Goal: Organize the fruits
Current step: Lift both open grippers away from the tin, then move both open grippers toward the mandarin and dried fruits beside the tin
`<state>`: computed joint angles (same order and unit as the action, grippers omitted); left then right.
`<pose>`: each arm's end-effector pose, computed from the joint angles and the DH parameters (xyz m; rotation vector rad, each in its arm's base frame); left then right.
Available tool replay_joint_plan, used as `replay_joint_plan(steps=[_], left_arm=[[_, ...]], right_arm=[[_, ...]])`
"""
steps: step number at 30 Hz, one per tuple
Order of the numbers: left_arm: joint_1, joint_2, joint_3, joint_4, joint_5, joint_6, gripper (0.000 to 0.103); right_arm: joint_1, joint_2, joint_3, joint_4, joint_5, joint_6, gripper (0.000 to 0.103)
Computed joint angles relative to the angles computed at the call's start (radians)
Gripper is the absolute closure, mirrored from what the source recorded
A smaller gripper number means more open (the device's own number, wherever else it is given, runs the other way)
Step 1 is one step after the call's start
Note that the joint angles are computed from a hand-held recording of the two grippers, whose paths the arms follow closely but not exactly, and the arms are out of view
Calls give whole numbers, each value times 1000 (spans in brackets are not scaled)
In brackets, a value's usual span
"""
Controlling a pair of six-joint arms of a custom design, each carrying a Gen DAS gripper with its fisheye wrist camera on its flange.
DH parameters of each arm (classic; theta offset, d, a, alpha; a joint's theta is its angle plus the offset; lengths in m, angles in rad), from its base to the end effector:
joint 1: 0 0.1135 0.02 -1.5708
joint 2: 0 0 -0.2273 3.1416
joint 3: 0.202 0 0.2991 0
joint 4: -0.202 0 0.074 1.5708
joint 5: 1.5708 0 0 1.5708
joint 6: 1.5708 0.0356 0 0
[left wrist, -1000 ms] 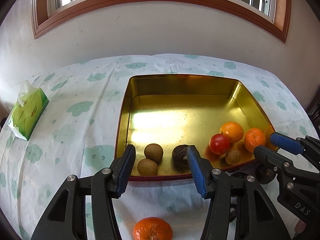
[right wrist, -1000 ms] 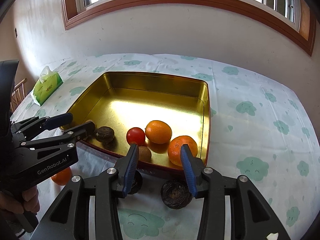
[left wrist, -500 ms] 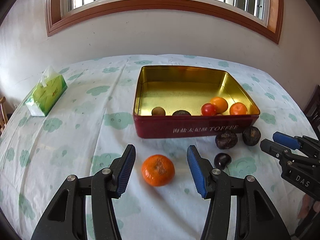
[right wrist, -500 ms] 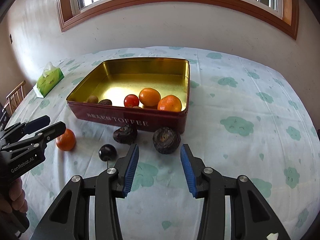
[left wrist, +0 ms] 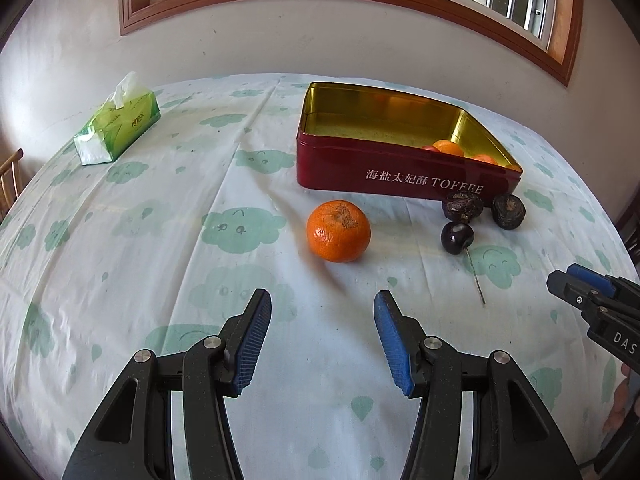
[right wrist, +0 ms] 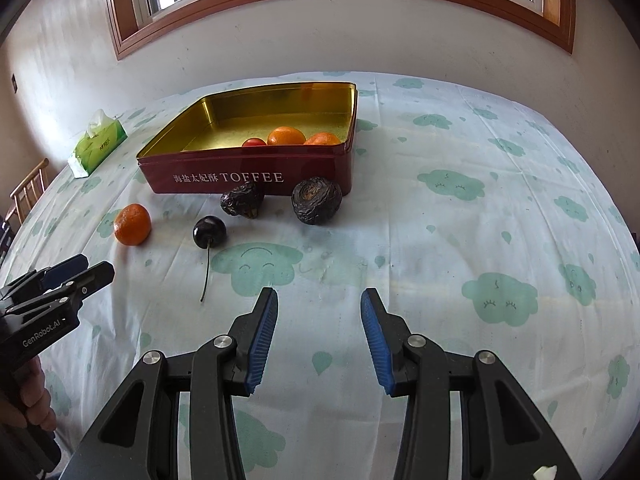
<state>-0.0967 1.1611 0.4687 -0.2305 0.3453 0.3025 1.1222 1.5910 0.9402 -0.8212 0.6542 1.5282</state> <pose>0.2558 -0.0369 0.0954 0.6249 2.3673 -0.3397 0.1514 0.2647 0.1092 0.5413 2.4233 -0.0857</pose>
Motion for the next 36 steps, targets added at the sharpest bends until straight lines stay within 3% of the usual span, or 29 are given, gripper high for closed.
replay_joint_plan(steps=[16, 36], left_arm=[[-10, -25, -49, 23, -19, 7, 48], [-62, 104, 17, 91, -66, -13, 48]], right_arm=[[16, 28, 2, 23, -13, 16, 62], [-79, 45, -9, 106, -52, -124, 62]])
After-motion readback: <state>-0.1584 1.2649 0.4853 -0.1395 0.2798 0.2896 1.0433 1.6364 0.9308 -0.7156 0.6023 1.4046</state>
